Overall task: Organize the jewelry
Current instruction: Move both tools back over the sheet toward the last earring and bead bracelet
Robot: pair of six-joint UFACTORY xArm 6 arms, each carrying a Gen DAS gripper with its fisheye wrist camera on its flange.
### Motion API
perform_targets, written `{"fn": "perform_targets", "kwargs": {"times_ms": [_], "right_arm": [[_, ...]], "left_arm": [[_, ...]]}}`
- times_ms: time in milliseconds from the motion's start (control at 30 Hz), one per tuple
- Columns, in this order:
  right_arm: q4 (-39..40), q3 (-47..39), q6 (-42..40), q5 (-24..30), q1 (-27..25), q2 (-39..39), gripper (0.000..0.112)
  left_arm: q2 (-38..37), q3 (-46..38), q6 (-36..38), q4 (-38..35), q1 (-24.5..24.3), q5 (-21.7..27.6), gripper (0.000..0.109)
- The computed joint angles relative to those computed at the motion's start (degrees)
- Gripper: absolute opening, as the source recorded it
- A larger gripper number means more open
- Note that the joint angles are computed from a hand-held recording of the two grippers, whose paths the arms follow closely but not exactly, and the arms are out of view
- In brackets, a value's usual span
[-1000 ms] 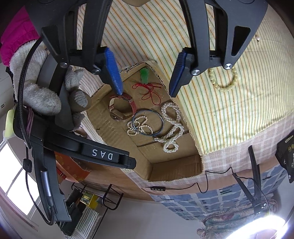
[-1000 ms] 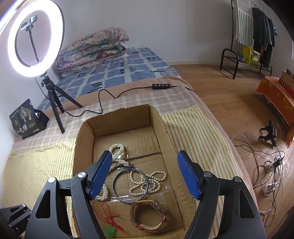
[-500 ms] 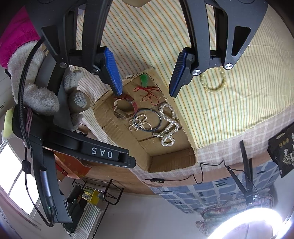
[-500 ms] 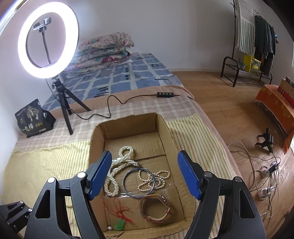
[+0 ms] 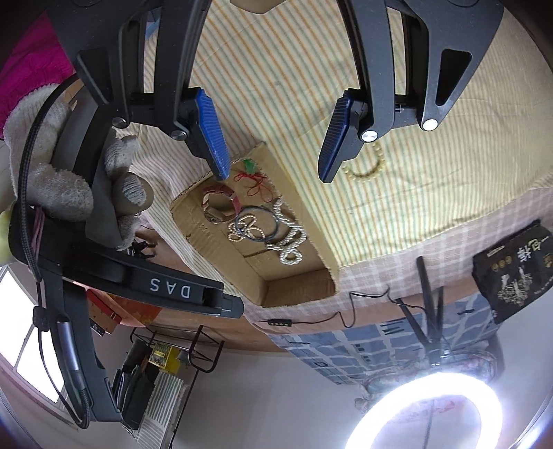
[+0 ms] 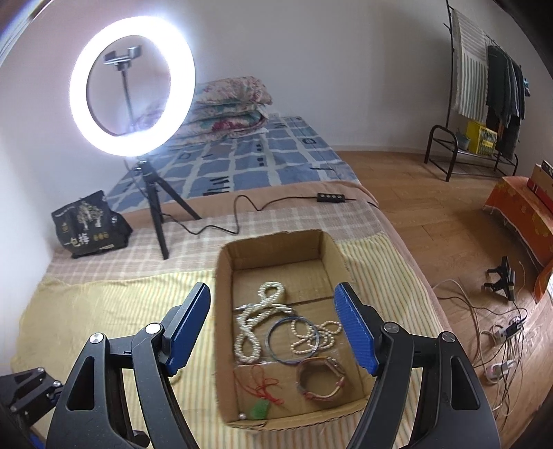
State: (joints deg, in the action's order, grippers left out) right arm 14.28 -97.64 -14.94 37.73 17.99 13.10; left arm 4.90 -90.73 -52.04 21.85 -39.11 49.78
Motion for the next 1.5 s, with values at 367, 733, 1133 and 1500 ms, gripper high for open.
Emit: {"fn": "perform_targets", "kwargs": {"times_ms": [367, 733, 1133, 1500], "right_arm": [[1.6, 4.9, -2.0, -1.5, 3.6, -4.1, 0.074], [1.5, 12.0, -5.4, -5.4, 7.6, -8.2, 0.074], [6.9, 6.1, -6.6, 8.5, 8.2, -3.8, 0.074], [7.0, -1.7, 1.9, 19.6, 8.4, 5.7, 0.042]], "left_arm": [[-9.2, 9.1, -2.8, 4.4, -0.5, 2.2, 0.054], [-17.3, 18.7, -3.2, 5.0, 0.9, 2.6, 0.054], [-28.5, 33.2, -2.8, -2.7, 7.2, -1.0, 0.054], [-28.2, 39.3, 2.1, -16.6, 13.0, -6.4, 0.044]]}}
